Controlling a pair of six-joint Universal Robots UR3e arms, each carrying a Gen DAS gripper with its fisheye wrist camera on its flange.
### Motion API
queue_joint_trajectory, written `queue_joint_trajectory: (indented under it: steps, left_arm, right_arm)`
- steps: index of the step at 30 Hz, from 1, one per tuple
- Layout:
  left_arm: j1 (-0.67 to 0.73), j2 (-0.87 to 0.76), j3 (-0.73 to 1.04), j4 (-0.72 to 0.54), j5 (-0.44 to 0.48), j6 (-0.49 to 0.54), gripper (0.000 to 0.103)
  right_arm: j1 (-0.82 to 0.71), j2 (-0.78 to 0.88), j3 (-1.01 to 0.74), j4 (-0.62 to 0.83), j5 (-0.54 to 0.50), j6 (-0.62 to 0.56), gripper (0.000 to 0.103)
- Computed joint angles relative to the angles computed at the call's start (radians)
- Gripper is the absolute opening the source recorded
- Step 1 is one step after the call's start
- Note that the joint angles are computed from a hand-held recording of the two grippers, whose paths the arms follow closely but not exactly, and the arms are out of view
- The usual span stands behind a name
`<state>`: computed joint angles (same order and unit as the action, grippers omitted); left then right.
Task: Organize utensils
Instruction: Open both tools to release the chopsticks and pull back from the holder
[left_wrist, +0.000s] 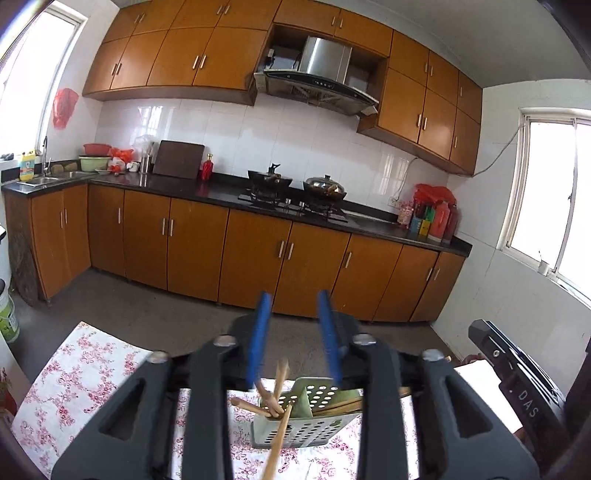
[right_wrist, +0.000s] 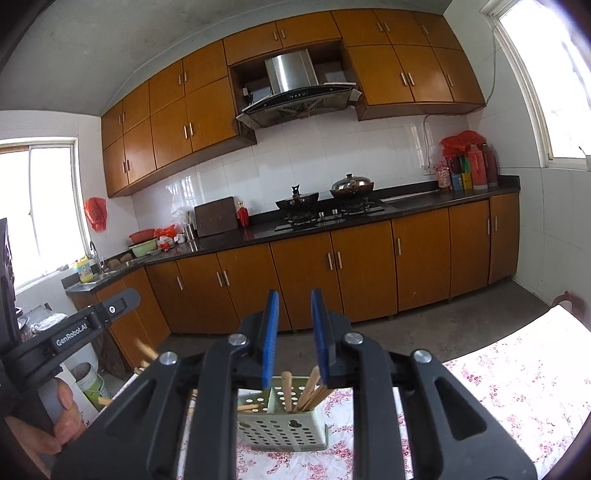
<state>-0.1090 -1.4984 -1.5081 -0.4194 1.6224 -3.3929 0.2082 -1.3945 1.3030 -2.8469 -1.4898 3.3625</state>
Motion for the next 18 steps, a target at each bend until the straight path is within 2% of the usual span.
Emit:
queue_joint_trajectory:
  steps: [4,9,10,12,15,17,18]
  left_arm:
    - [0.028,0.079,-0.035,-0.020,-0.033,-0.007,0.036]
    - [0.062,0.208,-0.119,-0.051,-0.059,0.014,0.043]
    - [0.075,0.261,-0.164,-0.062,-0.066,0.023,0.046]
    - [0.099,0.330,-0.221,-0.078,-0.085,0.034,0.050]
    - [0.138,0.468,-0.343,-0.099,-0.108,0.058,0.062]
    - [0.164,0.571,-0.430,-0.116,-0.117,0.080,0.073]
    - [0.170,0.614,-0.464,-0.128,-0.115,0.089,0.076]
  right_arm:
    - [-0.012,-0.087,0.086,-0.028,-0.009,0.004,0.033]
    - [-0.010,-0.236,0.252,-0.060,-0.024,-0.019,0.058]
    - [-0.003,-0.263,0.281,-0.061,-0.035,-0.026,0.061]
    - [0.006,-0.326,0.354,-0.068,-0.041,-0.036,0.074]
    - [0.026,-0.427,0.485,-0.099,-0.050,-0.053,0.092]
    - [0.069,-0.477,0.574,-0.144,-0.101,-0.066,0.098]
    - [0.105,-0.493,0.613,-0.168,-0.148,-0.073,0.099]
